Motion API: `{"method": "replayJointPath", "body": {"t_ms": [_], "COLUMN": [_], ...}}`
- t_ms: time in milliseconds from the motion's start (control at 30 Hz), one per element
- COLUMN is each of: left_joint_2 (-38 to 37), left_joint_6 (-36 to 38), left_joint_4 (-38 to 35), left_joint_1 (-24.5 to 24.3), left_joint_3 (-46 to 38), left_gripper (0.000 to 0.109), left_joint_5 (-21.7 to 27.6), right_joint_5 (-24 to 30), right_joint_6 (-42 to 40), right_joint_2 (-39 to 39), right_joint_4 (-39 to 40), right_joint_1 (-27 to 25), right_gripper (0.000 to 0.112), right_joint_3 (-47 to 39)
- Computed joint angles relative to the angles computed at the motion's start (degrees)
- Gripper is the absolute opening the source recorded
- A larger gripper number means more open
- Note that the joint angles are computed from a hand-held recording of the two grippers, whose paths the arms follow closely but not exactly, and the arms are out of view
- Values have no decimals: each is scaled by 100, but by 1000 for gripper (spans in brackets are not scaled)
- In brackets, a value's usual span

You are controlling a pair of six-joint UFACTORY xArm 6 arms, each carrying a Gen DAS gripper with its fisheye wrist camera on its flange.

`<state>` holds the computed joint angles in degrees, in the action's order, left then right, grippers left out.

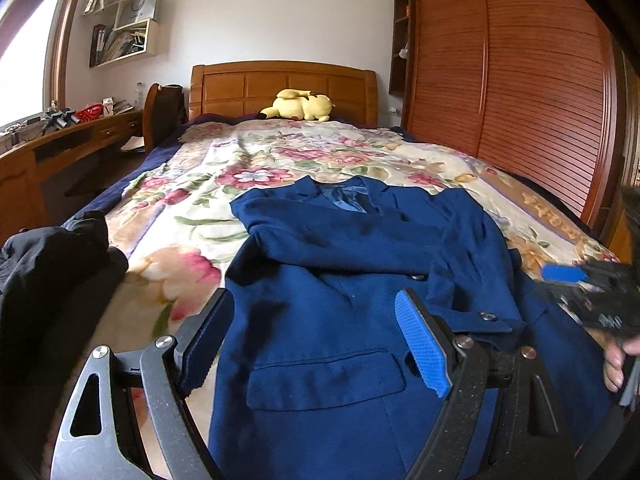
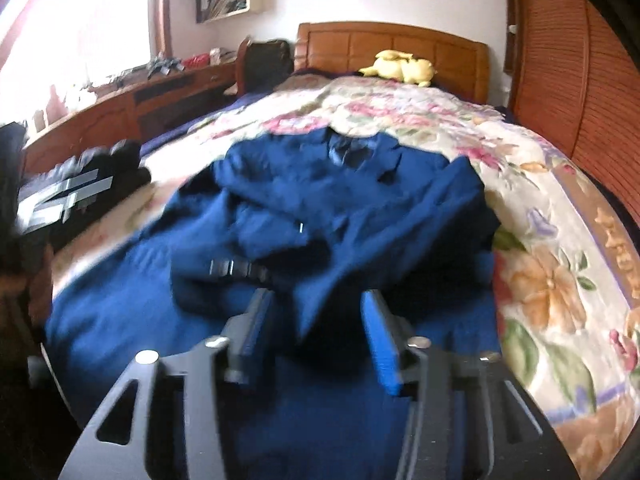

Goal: Fold large clothes

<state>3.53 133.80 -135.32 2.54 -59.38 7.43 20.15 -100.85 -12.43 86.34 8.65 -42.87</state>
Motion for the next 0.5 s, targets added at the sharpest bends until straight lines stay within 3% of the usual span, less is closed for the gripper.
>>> {"method": "replayJointPath", "body": {"t_ms": [100, 233, 300, 367, 500], "left_joint_2": [47, 88, 102, 138, 233], "left_joint_6": [-65, -143, 41, 184, -395], "left_joint_4": [36, 113, -9, -114, 361], "left_joint_1": [-41, -118, -151, -199, -327], "left_joint_3": [-56, -92, -117, -163, -211], "left_gripper": [84, 84, 84, 84, 84], "left_joint_5": [-28, -61, -92, -135, -73], "right_joint_5": [-564, -1240, -1301, -1253, -1184], "right_joint_6": [486, 1802, 2058, 2047, 1331], "right_joint_2": [664, 1228, 1263, 1227, 1109], "right_joint_4": [-157, -1593, -1914, -2019, -1402], "right_joint_1": [322, 474, 379, 256, 170], "right_gripper": [52, 52, 52, 52, 52], "right_joint_3": [-516, -602, -477, -334, -228]}}
